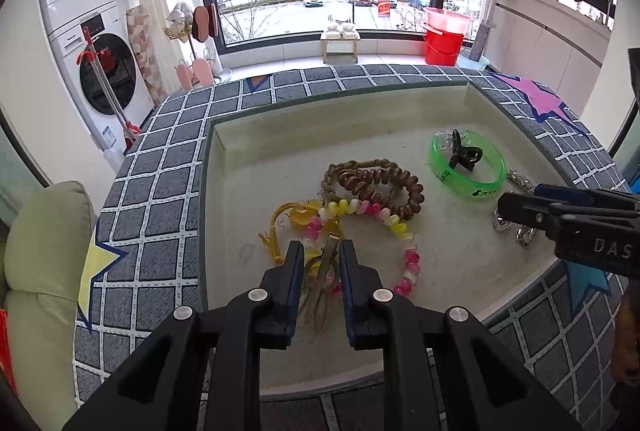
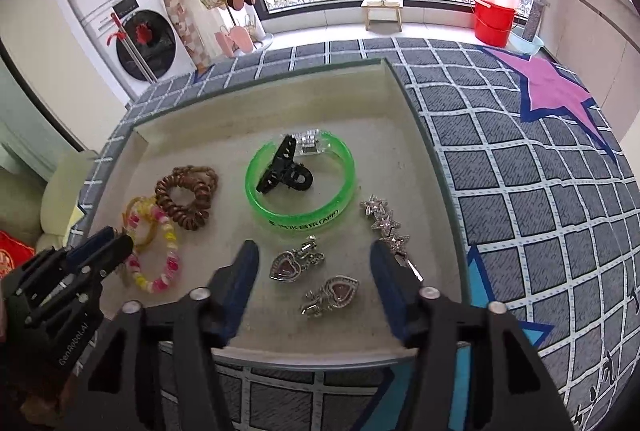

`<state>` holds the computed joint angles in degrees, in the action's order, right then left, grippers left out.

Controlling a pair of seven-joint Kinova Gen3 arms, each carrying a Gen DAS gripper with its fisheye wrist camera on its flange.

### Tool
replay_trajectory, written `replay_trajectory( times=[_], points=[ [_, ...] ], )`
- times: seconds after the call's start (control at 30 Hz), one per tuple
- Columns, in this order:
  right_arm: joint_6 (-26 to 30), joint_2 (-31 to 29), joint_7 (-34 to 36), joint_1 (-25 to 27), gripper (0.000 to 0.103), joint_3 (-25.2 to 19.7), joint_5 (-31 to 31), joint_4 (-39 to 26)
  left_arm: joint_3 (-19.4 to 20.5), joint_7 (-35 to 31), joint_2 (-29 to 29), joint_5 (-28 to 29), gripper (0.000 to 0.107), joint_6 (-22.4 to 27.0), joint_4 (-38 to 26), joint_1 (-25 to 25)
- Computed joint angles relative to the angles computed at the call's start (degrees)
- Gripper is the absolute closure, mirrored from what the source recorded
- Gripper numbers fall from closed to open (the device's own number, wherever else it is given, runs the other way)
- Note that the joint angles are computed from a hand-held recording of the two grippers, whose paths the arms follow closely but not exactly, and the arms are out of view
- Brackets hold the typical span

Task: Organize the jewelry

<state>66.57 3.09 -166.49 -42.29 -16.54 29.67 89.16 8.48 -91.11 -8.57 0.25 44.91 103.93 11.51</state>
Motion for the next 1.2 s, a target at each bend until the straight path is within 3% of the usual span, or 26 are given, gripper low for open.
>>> replay_trajectory(
  times=[0.03,0.1,0.13,0.17,0.47,0.53,0.6,0.87,1.0,1.2],
  points=[
    [0.0,-0.3,-0.4,-0.1,0.04,0.0,0.2,0.1,0.2,0.4,0.0,-0.3,0.075,0.0,-0.1,0.0],
    [-0.1,-1.0,-1.3,-0.1,0.04,-0.2,0.6,0.3,0.7,1.7,-0.2,-1.3,0.045,-0.1,-0.1,-0.2],
    [-0.1,-1.4,-1.8,0.0,0.04,-0.4,0.8,0.4,1.2,3.1,-0.7,-2.5,0.016,-0.9,0.4,-0.3],
    [0.1,-1.8,-2.2,0.0,0.04,-0.6,1.1,0.5,2.5,4.9,-1.8,-3.9,0.012,-2.6,1.4,-1.3],
    [2.3,-2.7,-2.9,0.7,0.039,-2.0,1.6,-0.2,1.2,4.5,-2.9,-3.3,0.012,-1.1,-0.4,-0.1],
    [2.9,-2.4,-2.2,0.6,0.029,-2.2,1.1,-0.7,1.5,4.8,-3.3,-3.5,0.012,-0.7,-0.4,-0.3],
    [3.4,-2.3,-2.1,0.4,0.025,-2.3,1.2,-1.0,1.0,4.0,-3.5,-2.9,0.011,0.4,-0.9,-0.2],
    [5.4,-2.3,0.1,-0.2,0.02,-2.6,-0.6,-3.0,0.7,2.8,-5.0,-1.4,0.011,3.2,-1.1,-0.5],
    [7.6,-1.8,-0.8,-1.5,0.0,-3.1,1.2,-4.2,0.3,2.6,-5.8,-0.5,0.011,5.0,-1.4,-0.7],
    [9.3,-1.9,-4.1,-3.8,0.0,-4.2,4.5,-4.6,-0.7,0.9,-7.2,1.5,0.011,6.8,-0.9,-1.0]
  ],
)
